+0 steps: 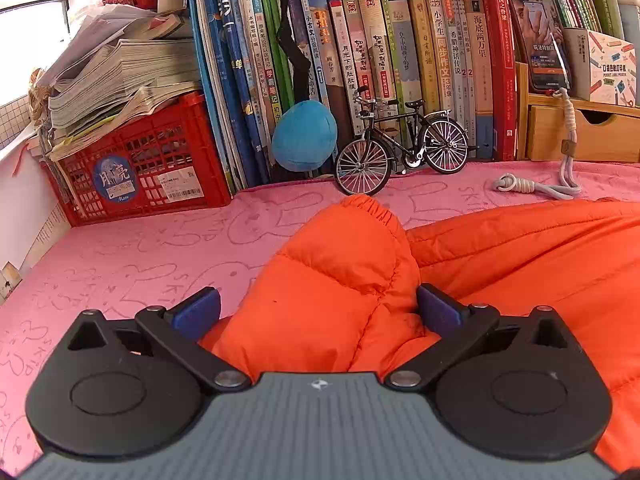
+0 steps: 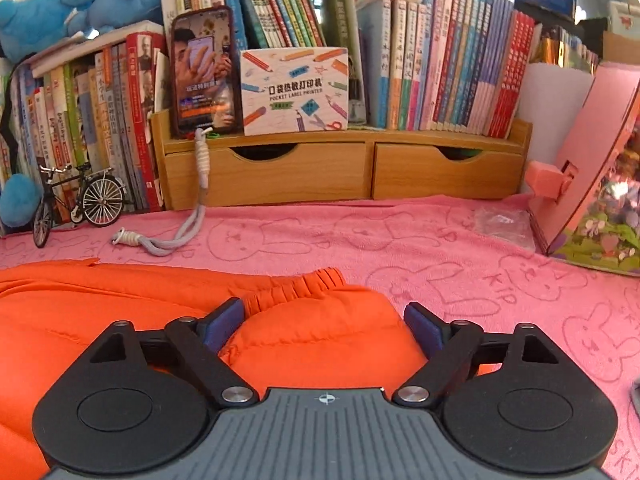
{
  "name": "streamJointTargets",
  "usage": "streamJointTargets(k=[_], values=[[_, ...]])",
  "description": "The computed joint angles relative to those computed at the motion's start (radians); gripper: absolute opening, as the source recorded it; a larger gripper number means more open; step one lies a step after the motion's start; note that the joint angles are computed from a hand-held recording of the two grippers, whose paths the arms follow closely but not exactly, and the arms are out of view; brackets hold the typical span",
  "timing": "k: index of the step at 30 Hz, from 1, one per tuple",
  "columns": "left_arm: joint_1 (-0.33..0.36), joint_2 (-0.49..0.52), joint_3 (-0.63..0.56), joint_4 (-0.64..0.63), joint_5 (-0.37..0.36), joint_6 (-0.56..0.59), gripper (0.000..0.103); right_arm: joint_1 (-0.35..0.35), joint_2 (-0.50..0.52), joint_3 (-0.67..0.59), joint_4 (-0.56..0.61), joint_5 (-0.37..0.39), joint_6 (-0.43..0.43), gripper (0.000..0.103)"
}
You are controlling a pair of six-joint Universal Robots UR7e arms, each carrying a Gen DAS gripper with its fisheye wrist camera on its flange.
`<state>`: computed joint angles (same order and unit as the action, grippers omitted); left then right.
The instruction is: Fold clothes
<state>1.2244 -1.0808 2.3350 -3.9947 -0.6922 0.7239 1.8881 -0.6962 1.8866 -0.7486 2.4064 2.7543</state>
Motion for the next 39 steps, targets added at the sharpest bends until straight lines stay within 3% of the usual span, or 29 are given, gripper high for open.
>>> streamJointTargets(k=[3,7,9,15,19,21,24,26,30,33,36,39], values=[[0.021,0.003,-0.002,-0.066,-0.011,0.093,0.103,-0.015,-0.008,0.006,0.023,-0.022,0.046,0.09],[0.055,-0.075,0.012,0.065,-0.051,0.038,0.103,-0.01,-0.001,-0.005,0.044,-0.018,0.052,0.094],[0.058,-0.089,0.024,0.062,-0.054,0.046,0.103,-0.011,0.0,-0.015,0.073,-0.023,0.068,0.096],[0.05,-0.068,0.037,-0.161,-0.033,0.308,0.103,-0.023,-0.005,-0.014,0.104,-0.062,0.099,0.1],[0.014,-0.127,0.043,-0.11,0.032,0.217,0.103,-0.025,-0.005,-0.004,0.083,-0.071,0.097,0.101],[-0.025,-0.136,0.04,-0.149,0.082,0.159,0.103,-0.026,-0.004,-0.005,0.081,-0.068,0.101,0.101],[-0.092,-0.206,0.09,-0.12,0.058,0.034,0.098,-0.026,-0.003,-0.008,0.081,-0.061,0.112,0.101],[-0.145,-0.268,0.153,-0.03,-0.008,-0.023,0.099,-0.03,-0.006,-0.004,0.083,-0.071,0.123,0.101],[-0.279,-0.169,0.221,-0.067,-0.012,0.088,0.101,-0.039,-0.013,0.0,0.096,-0.091,0.146,0.101],[-0.314,0.004,0.197,-0.147,0.001,0.152,0.102,-0.044,-0.018,0.004,0.104,-0.103,0.16,0.102],[-0.295,0.17,0.122,-0.251,0.045,0.24,0.102,-0.049,-0.023,0.009,0.104,-0.114,0.168,0.102],[-0.22,0.249,0.071,-0.38,-0.013,0.37,0.103,-0.054,-0.029,0.019,0.097,-0.127,0.177,0.102]])
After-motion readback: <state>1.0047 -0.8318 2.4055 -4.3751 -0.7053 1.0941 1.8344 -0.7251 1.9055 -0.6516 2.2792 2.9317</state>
